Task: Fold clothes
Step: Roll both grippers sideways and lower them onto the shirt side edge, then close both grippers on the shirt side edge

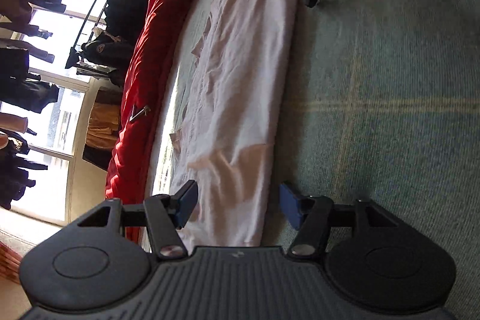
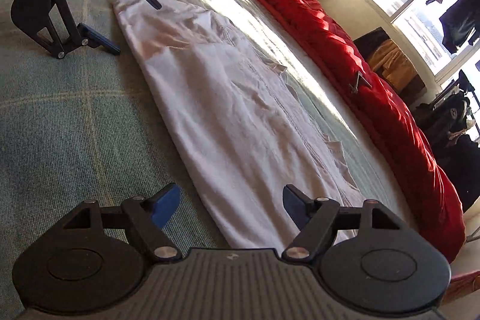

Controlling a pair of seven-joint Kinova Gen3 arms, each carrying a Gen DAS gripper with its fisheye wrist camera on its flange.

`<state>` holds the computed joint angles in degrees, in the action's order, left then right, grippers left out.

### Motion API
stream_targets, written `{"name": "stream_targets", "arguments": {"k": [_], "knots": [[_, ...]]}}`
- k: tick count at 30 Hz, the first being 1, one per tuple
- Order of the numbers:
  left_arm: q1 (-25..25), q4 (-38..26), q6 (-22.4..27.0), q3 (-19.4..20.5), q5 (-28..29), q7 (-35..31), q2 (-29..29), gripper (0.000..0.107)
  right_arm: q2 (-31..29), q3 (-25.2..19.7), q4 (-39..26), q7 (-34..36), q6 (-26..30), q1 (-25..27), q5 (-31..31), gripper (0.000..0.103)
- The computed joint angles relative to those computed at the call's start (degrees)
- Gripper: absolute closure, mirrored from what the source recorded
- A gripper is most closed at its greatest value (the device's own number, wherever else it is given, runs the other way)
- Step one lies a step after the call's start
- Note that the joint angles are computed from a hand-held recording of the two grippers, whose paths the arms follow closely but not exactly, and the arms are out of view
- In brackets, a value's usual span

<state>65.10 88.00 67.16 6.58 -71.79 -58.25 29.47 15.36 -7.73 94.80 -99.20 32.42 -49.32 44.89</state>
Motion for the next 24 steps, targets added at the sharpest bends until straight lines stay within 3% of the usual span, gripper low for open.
{"name": "stream_targets", "arguments": {"k": [4,9,16,19,22,23,24], "knots": [[0.2,-2.2,0.1,-1.3,-2.7,-2.1,2.8,0.045,3.0,1.9,-1.4,-4.0,0.0,-4.1,7.6,0.019],[0.4,-0.4,0.1,-2.5,-4.2,-1.3,2.4,0.04,4.5,4.2,-1.7,-7.9,1.5,-6.7,14.6,0.016],[-0.2,4.9,7.1,-1.9,-4.4,4.5,1.0,0.04,0.6,4.6,4.8,-16.6,8.5,-3.9,22.6,0.015],[-0.3,4.8,8.0,-1.0,-7.0,3.7,2.2,0.041,0.1,3.7,6.3,-20.4,10.1,-2.3,24.9,0.016],[0.1,5.0,7.3,-0.7,-10.8,-0.6,4.1,0.051,0.7,1.8,7.0,-22.6,10.4,-1.6,28.7,0.024],[0.1,5.1,6.8,-0.6,-11.4,-1.7,4.4,0.062,1.2,1.1,7.3,-22.7,10.4,-1.6,30.2,0.028],[0.0,5.1,6.3,-0.4,-11.6,-2.8,4.6,0.079,1.6,0.3,7.5,-22.6,10.5,-1.5,31.6,0.037]]}}
